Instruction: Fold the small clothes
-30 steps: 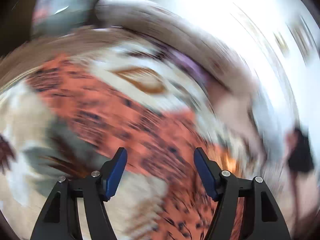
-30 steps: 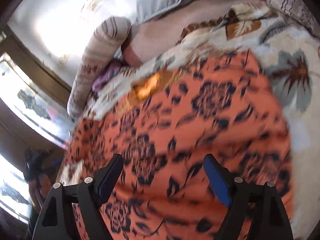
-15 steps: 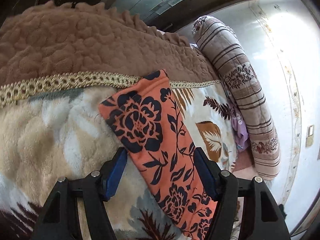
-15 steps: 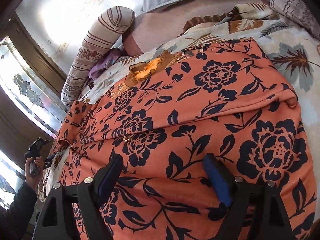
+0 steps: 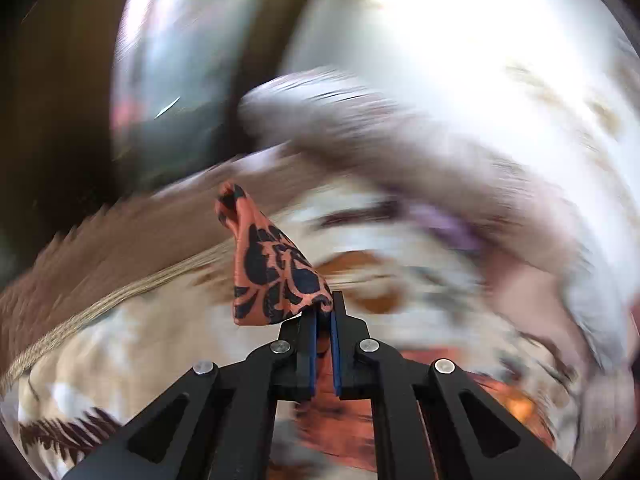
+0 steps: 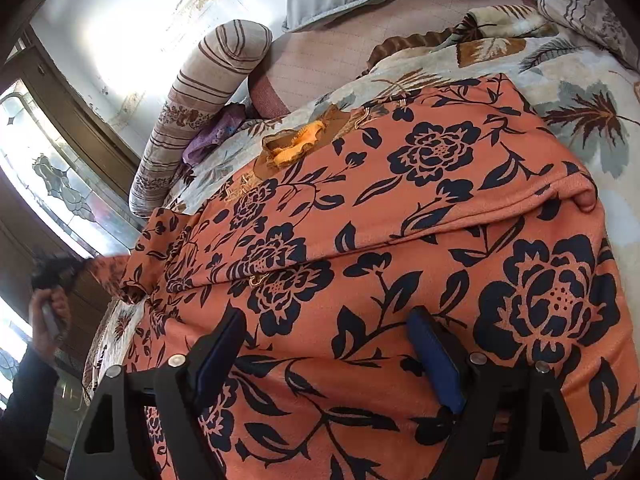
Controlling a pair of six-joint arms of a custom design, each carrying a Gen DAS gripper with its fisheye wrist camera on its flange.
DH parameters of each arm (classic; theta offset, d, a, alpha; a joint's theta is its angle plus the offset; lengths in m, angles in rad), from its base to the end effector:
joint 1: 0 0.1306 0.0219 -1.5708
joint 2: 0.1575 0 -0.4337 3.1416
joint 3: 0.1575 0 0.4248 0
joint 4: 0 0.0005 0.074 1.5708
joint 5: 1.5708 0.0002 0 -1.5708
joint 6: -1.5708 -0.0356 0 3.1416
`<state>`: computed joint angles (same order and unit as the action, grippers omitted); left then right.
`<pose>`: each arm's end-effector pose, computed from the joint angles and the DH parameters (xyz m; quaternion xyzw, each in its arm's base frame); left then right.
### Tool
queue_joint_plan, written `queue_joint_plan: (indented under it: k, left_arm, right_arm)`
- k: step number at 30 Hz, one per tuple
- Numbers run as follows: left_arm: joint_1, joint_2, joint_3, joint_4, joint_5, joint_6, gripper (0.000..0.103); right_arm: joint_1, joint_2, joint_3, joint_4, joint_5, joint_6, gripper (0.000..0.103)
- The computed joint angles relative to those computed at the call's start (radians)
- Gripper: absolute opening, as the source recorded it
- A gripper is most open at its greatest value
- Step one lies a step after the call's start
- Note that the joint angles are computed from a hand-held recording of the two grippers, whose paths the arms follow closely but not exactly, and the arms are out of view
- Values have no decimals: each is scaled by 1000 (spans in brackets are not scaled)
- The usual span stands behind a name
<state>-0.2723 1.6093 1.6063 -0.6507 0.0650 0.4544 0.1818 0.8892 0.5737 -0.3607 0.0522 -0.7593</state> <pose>0.5945 -0.1689 0.4880 -0.0672 0.8938 -0.1845 0.4032 0.2896 0.0508 0.3056 0.2675 0.8608 0.1751 0.3961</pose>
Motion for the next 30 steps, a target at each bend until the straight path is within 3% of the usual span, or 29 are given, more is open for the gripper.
queue_joint_plan:
  k: [4, 7, 12, 14, 15, 16, 17, 18, 22, 26, 28, 30]
  left_arm:
    - [-171, -35, 56, 24, 85, -79, 5]
    - [-281, -24, 93, 21, 134, -95, 5]
    - [-432, 65, 166, -41, 194, -128, 5]
    - [-470, 121, 204, -129, 217, -151, 6]
    - [-480, 142, 214, -165, 216, -166, 16]
    - [-492, 179, 240, -235, 211, -198, 47]
    - [-494, 194, 237, -291, 208, -235, 59]
    - [-490, 197, 224, -302, 196, -246, 62]
    - [-433, 114, 81, -203, 138, -252, 62]
    - [-318, 8, -65, -92, 64, -250, 68]
    - [-271, -20, -113, -74, 38, -226, 69]
    - [-210, -28, -156, -67, 49, -174, 69]
  right_arm:
    - [-3, -5, -6, 12, -5, -4, 85]
    - [-9, -5, -10, 26, -13, -7, 85]
    - [-22, -15, -20, 44, -34, -12, 85]
    - [-26, -18, -23, 49, -43, -15, 85]
    - [-27, -19, -24, 52, -44, -17, 85]
    - [-28, -20, -25, 53, -45, -18, 85]
    - [-29, -21, -24, 52, -47, -20, 85]
    - [-30, -23, -24, 52, -48, -23, 85]
    - [-46, -67, -31, 37, -83, -76, 85]
    - [-103, -142, -27, 43, -125, -160, 85]
    - [-150, -119, 8, 24, -169, -173, 85]
    - [-170, -58, 77, -52, -147, -148, 85]
